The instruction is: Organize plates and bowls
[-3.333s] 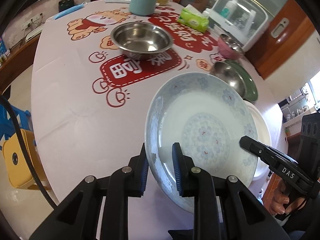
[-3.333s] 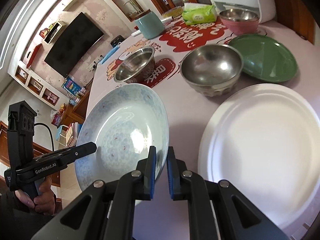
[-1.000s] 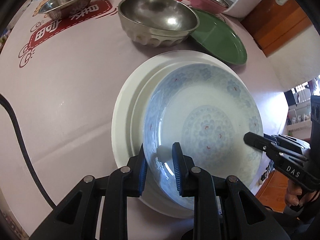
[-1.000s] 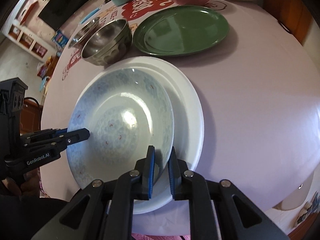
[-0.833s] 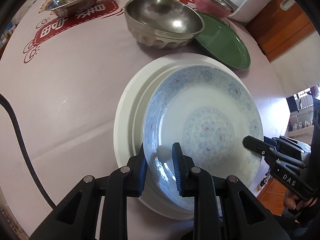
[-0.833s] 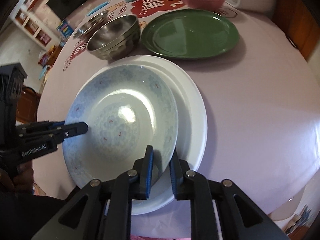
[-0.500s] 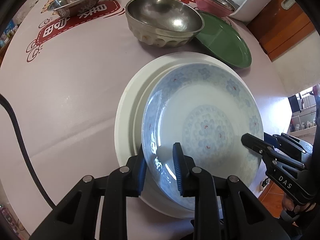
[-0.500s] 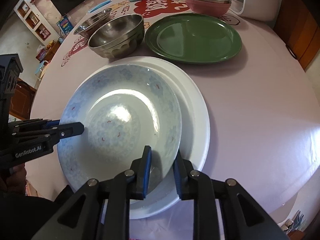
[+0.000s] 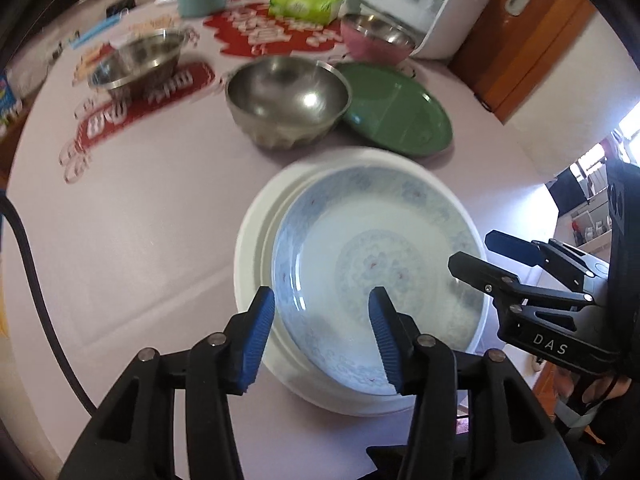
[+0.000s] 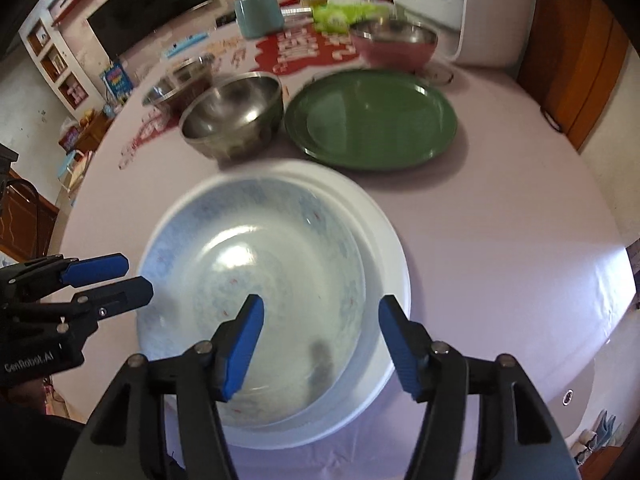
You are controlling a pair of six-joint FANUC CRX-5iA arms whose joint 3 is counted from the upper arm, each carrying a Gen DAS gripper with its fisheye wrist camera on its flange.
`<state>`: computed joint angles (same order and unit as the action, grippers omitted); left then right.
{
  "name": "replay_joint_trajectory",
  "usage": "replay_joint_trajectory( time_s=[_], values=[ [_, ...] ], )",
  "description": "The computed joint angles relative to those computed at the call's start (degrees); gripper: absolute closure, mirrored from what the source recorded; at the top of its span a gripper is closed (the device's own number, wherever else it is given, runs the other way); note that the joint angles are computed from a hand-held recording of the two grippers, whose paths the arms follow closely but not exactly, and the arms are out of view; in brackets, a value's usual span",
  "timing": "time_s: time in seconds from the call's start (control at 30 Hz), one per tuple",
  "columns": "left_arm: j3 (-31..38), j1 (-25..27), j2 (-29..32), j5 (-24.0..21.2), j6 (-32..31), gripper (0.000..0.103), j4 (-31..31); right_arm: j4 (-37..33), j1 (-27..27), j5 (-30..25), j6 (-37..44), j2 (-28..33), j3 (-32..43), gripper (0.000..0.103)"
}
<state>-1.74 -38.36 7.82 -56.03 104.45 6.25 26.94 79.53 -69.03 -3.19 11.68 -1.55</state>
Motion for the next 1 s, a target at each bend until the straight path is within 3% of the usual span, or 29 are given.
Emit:
replay_joint_trajectory(
  time_s=[0.07, 0.13, 0.3, 0.43, 0.67, 1.0],
  values=[
    [0.63, -0.55, -0.97, -0.19, 0.50, 0.052, -1.73, 1.94, 0.68, -0.22, -1.98, -0.33, -0.43, 0.043],
    [0.70, -0.90, -2.35, -0.24, 0.73, 0.042, -3.30, 4.20, 1.64, -1.14, -4.02, -0.42, -0.56, 0.043],
    [0.14, -1.25, -4.93, -0.04, 0.65, 0.034, -4.05, 10.03, 4.05, -3.34, -9.80, -1.17, -2.19, 0.043],
    [1.64, -3.16, -5.92, -1.79, 3.55, 0.030, -7.48, 12.68, 5.94, -5.95, -14.70, -2.45, -3.48, 0.043],
    [1.70, -3.31, -6.76, -0.83, 4.59, 0.028, -4.21, 16.32, 9.42, -8.14, -24.63, -7.05, -7.97, 0.042],
    [6.87, -5.69, -3.89, -1.63, 10.98, 0.022, -6.21, 16.41, 7.82, -5.32, -23.90, -13.54, -13.50, 0.042]
  ],
)
